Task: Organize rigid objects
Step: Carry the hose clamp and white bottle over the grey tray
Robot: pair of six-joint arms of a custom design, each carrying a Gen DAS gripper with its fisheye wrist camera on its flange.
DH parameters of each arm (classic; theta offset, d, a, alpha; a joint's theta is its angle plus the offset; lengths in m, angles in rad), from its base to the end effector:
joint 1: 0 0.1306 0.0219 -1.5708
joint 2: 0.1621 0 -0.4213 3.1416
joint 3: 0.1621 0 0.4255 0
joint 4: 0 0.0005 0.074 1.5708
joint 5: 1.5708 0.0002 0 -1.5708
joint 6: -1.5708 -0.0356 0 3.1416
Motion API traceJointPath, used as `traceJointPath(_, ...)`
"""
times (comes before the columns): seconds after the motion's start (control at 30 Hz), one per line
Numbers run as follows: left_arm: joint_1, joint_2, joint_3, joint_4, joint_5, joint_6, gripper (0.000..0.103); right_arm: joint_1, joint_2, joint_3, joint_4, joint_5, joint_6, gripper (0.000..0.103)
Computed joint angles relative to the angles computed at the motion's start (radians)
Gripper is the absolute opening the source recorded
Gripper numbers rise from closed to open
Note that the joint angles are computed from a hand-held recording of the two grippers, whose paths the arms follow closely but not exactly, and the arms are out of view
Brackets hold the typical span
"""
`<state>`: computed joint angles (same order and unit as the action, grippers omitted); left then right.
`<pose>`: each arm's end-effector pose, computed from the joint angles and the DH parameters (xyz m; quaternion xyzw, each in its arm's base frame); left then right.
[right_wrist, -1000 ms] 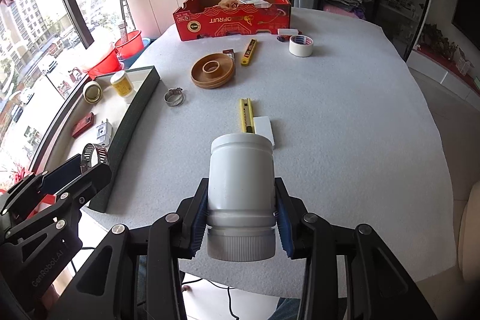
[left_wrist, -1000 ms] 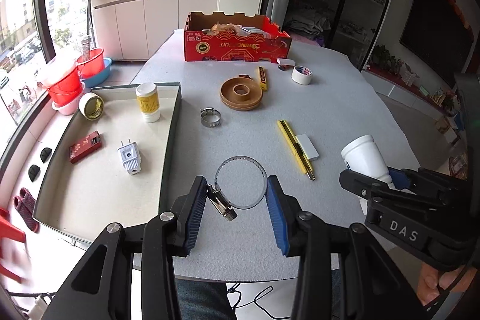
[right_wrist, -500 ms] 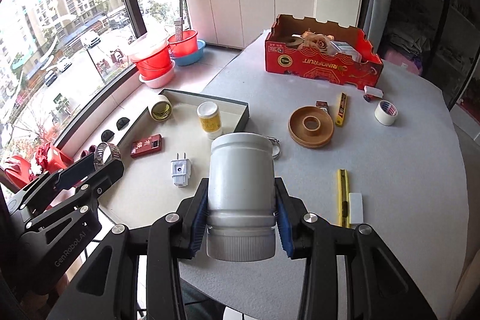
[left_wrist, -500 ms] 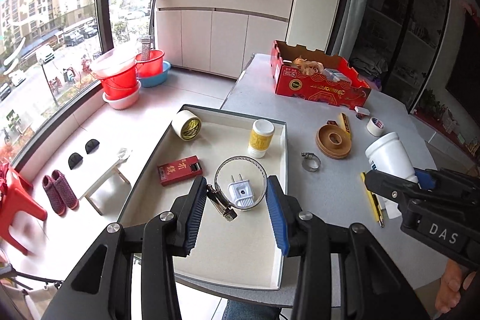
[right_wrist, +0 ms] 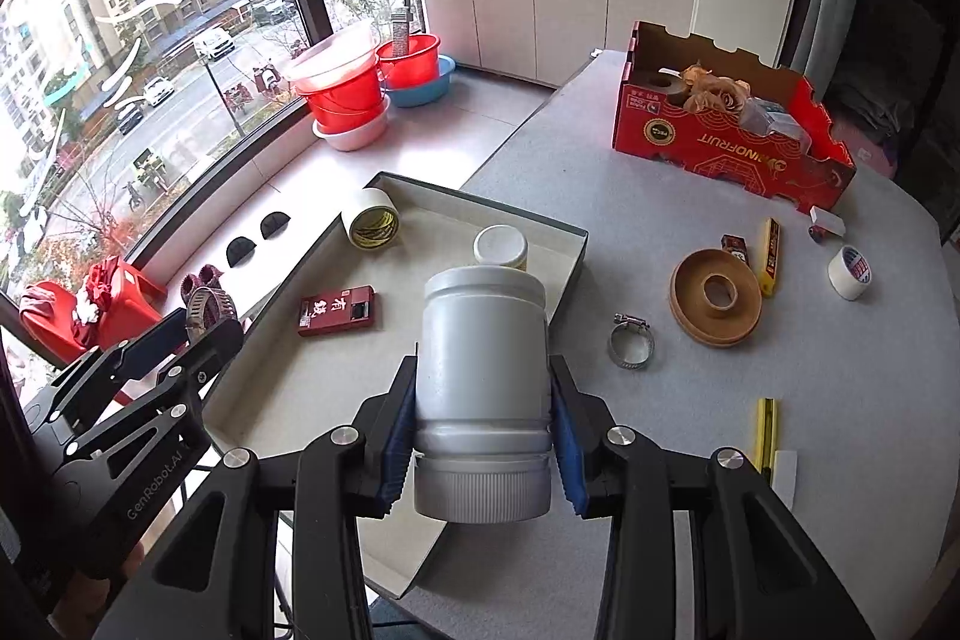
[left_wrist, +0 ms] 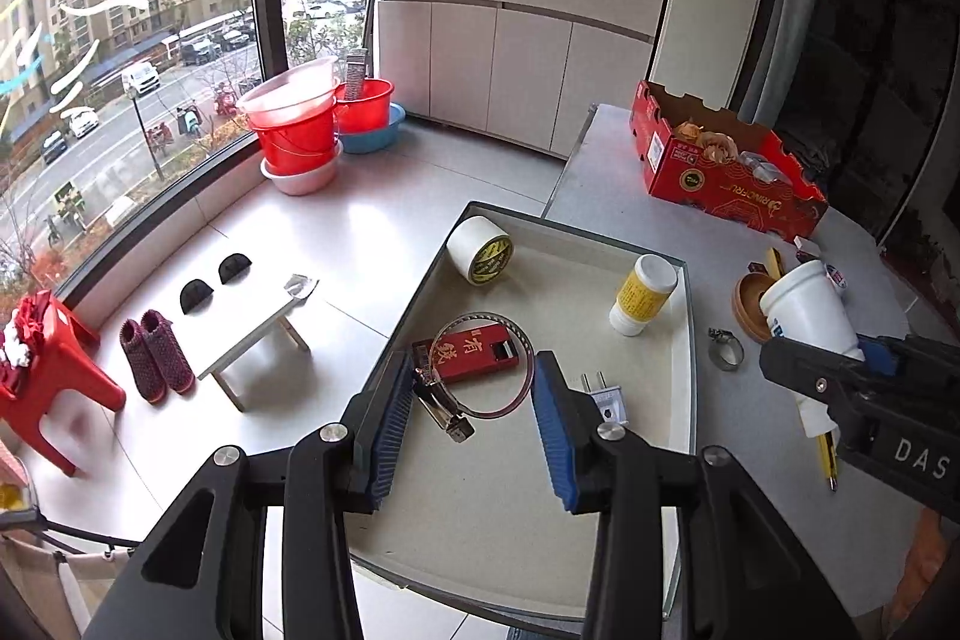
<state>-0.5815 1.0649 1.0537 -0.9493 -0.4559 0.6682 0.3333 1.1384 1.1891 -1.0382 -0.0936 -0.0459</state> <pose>0.3141 -0.1883 0.4355 -0.1081 0.9253 0.0036 0.3634 0.3718 0.1317 0.4667 -0.1503 0.9449 0.0981 0.2736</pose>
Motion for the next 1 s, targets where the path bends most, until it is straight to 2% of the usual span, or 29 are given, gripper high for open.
traceJointPath(0.6,0.063,0.131,0.035,0.045,0.038,-0.037,0.043,0.012,0.106,0.022,0.004,-0.029,-0.04,0.041)
traceJointPath(1.0,0.095,0.188,0.048,0.058,0.068,-0.048,0.043,0.02,0.163,0.041,0.003,-0.024,-0.035,0.041)
